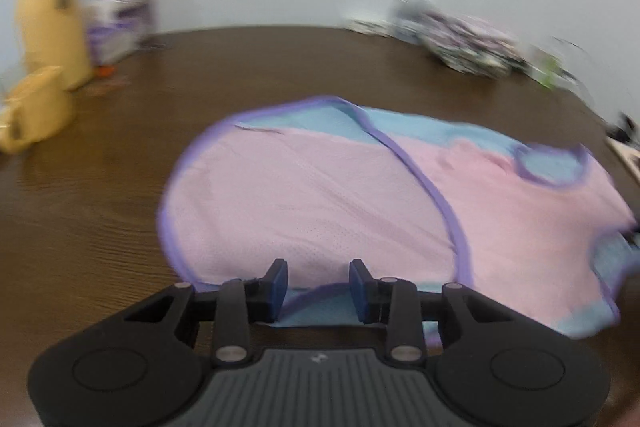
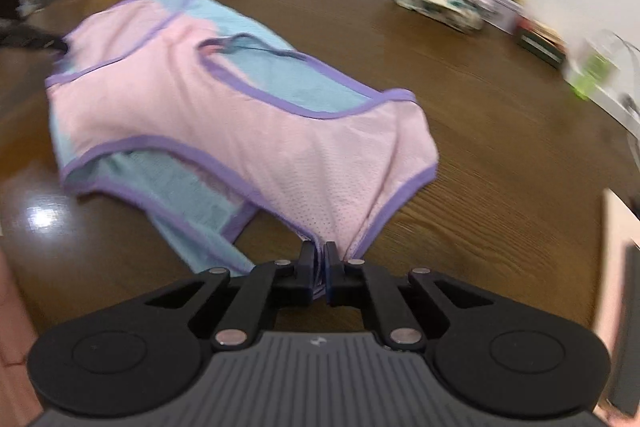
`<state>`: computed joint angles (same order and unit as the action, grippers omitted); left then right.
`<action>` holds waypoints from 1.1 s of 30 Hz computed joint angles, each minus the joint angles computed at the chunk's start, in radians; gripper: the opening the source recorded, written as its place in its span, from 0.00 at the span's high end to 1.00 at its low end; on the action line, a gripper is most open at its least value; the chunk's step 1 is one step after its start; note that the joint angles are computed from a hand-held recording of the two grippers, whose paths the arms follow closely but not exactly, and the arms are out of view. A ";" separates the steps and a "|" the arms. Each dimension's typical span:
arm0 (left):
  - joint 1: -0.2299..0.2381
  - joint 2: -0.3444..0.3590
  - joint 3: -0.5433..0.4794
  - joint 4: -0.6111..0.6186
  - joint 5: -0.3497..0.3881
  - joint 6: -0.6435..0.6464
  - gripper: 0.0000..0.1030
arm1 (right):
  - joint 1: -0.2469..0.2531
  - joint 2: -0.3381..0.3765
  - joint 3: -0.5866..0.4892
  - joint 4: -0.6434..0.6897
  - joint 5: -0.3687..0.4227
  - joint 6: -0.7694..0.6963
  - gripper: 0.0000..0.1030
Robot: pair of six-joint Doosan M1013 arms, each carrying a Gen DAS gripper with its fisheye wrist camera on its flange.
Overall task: Fold clothes
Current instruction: 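Open both grippers and release the garment onto the table, then smooth the garment flat with the left gripper while the right gripper presses the hem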
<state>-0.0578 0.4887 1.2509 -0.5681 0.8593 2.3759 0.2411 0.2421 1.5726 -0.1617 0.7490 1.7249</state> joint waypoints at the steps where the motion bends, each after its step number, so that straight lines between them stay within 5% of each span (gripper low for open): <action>1: -0.001 0.000 0.003 -0.014 0.020 0.033 0.73 | -0.003 -0.003 0.002 -0.004 0.000 0.018 0.96; 4: -0.005 -0.006 0.015 -0.009 0.026 0.092 0.73 | -0.010 -0.011 0.009 -0.015 0.000 0.074 0.93; 8: 0.011 -0.012 0.020 -0.054 0.039 0.136 0.73 | -0.014 -0.051 0.039 0.050 -0.075 0.089 0.68; 12: 0.039 -0.022 0.022 -0.152 0.100 0.304 0.68 | -0.006 -0.072 0.058 0.363 -0.158 -0.210 0.68; 16: 0.048 -0.036 0.038 -0.168 0.144 0.553 0.64 | 0.025 -0.027 0.025 0.540 -0.106 -0.438 0.68; 30: 0.012 0.002 -0.018 -0.078 0.238 1.058 0.66 | 0.097 0.028 -0.018 0.421 -0.084 -0.371 0.68; 33: 0.006 0.008 -0.027 -0.078 0.267 1.162 0.77 | 0.102 0.032 -0.024 0.393 -0.078 -0.363 0.69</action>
